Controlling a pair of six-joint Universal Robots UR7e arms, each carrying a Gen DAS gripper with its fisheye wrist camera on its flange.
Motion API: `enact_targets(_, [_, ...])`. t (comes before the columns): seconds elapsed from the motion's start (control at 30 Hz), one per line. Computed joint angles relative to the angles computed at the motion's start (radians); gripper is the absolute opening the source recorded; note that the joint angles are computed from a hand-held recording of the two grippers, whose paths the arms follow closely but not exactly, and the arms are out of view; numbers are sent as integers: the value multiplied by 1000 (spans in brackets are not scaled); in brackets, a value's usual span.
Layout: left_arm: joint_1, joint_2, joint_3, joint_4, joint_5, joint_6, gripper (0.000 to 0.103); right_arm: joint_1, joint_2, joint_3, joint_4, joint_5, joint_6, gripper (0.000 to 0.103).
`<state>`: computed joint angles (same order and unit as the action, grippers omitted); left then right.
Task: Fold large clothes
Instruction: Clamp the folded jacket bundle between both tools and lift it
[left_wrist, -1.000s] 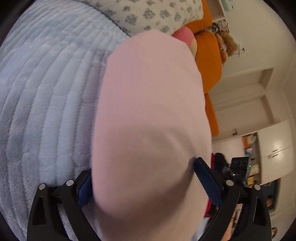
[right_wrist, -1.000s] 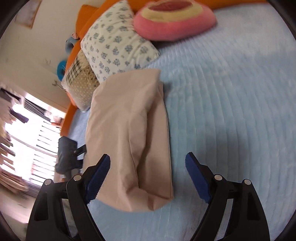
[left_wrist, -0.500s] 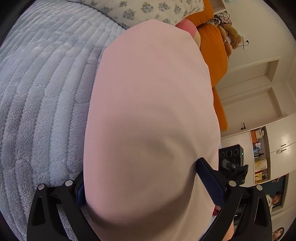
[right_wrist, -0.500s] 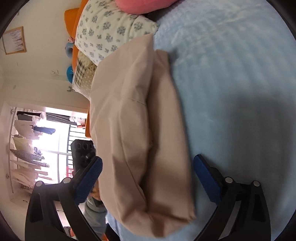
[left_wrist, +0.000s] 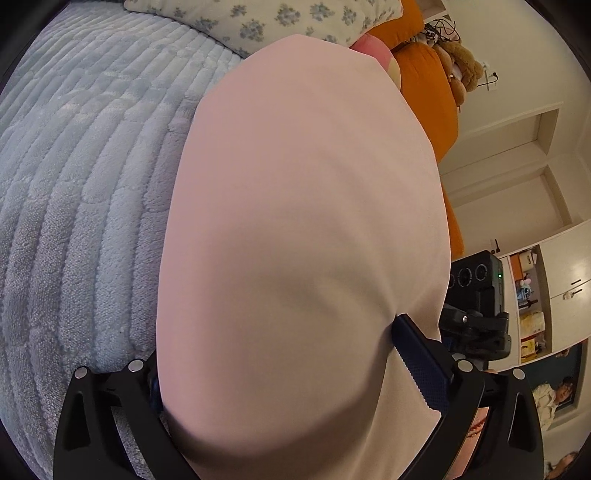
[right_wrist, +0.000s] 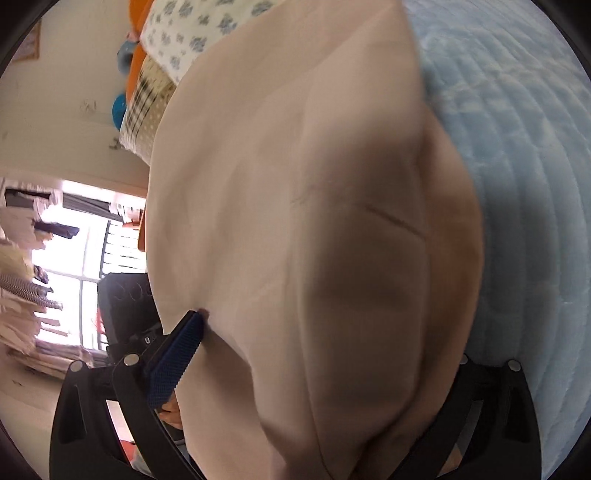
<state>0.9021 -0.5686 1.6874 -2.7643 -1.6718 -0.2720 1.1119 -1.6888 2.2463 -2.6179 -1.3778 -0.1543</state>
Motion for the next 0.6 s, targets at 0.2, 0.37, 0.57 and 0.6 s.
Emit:
enact_targets(0.2, [-15, -28, 16, 11, 44, -18, 71, -11, -9, 47, -65, 41, -6, 55])
enact_targets(0.37, [-53, -65, 14, 49, 65, 14, 51, 0, -54, 73, -73, 50, 3, 45])
enact_targets(0.57, [-114, -137, 46, 61, 80, 30, 48, 48, -160, 110, -57, 61, 9, 44])
enact_targets(0.6, [-129, -148, 49, 62, 81, 26, 48, 54, -197, 117, -39, 68, 11, 44])
